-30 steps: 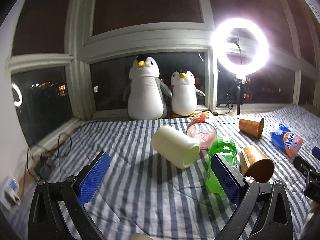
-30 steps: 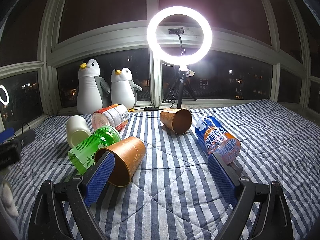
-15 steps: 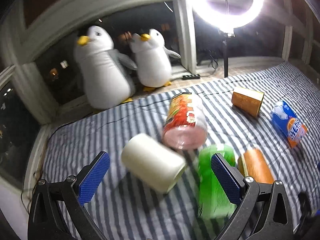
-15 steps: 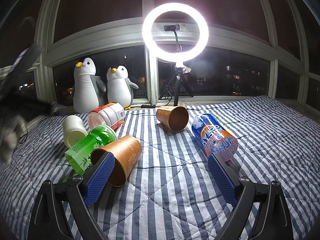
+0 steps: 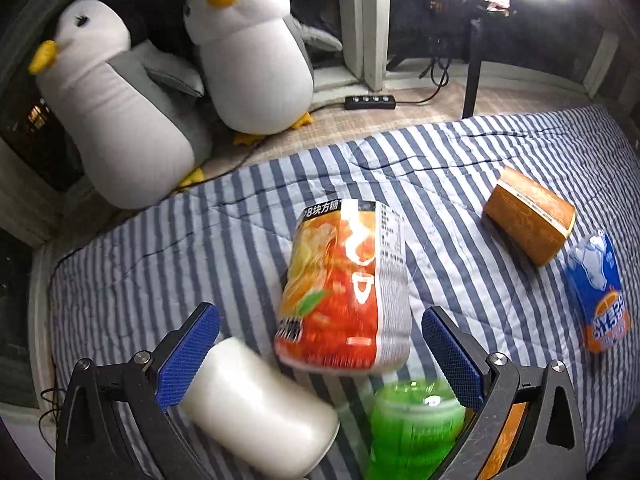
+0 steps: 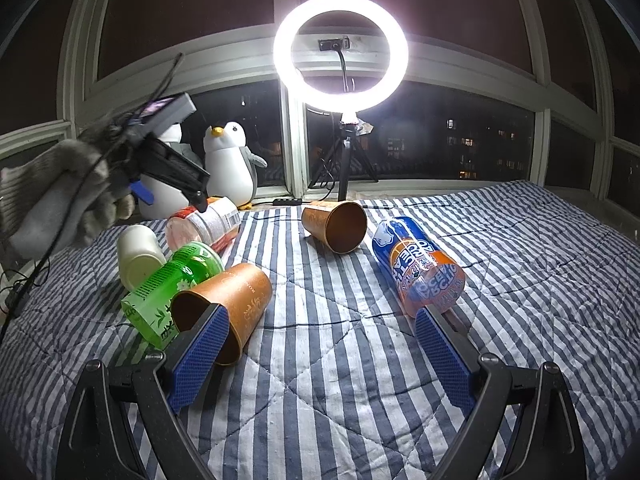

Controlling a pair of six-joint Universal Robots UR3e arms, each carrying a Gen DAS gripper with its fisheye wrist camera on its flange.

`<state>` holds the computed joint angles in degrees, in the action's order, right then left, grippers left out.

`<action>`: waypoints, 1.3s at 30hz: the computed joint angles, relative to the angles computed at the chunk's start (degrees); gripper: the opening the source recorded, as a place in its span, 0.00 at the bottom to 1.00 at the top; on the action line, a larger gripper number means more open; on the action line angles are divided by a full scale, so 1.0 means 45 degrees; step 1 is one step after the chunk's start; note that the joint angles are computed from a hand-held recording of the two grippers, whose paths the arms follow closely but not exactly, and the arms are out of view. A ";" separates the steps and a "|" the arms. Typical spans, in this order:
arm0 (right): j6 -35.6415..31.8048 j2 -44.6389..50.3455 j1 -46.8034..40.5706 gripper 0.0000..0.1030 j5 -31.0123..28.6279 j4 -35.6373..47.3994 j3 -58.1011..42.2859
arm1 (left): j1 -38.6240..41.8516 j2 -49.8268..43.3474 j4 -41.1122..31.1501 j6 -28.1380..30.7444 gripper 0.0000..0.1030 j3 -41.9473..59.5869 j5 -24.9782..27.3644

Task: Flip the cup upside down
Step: 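Move the left gripper to the orange-labelled jar and close on it, then lift the orange-labelled jar with the left gripper toward the right gripper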

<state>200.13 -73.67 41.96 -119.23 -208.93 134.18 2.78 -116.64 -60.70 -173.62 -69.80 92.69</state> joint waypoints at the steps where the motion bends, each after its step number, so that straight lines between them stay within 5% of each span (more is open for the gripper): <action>1: 0.0040 -0.0019 -0.0056 0.90 0.0064 0.0032 0.0007 | 0.0016 -0.0368 -0.0312 -0.0122 0.99 0.0469 0.0029; 8: 0.0091 -0.0208 -0.0312 0.90 0.0269 0.0152 0.0161 | 0.0284 -0.1757 -0.1814 -0.0268 0.97 0.2072 -0.0758; 12: 0.0104 -0.0409 -0.0372 0.90 0.0377 0.0615 0.0077 | 0.0110 -0.2174 -0.2187 -0.0168 0.86 0.2579 -0.0664; 22: 0.0252 -0.0566 -0.0512 0.90 0.0575 0.0660 0.0280 | 0.0177 -0.2000 -0.1465 -0.0398 0.85 0.1954 -0.0858; 32: 0.0325 -0.0813 -0.0538 0.90 0.0443 0.0487 0.0559 | 0.0318 -0.0947 -0.1225 -0.0512 0.85 0.1266 -0.1171; 39: 0.0349 -0.1032 -0.0680 0.90 0.0573 0.0514 0.0730 | 0.0827 0.1820 -0.1357 0.0191 0.85 -0.0671 -0.1806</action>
<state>201.70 -78.31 38.90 -116.66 -206.62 137.46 6.50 -108.45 -66.81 -172.76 -72.82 84.56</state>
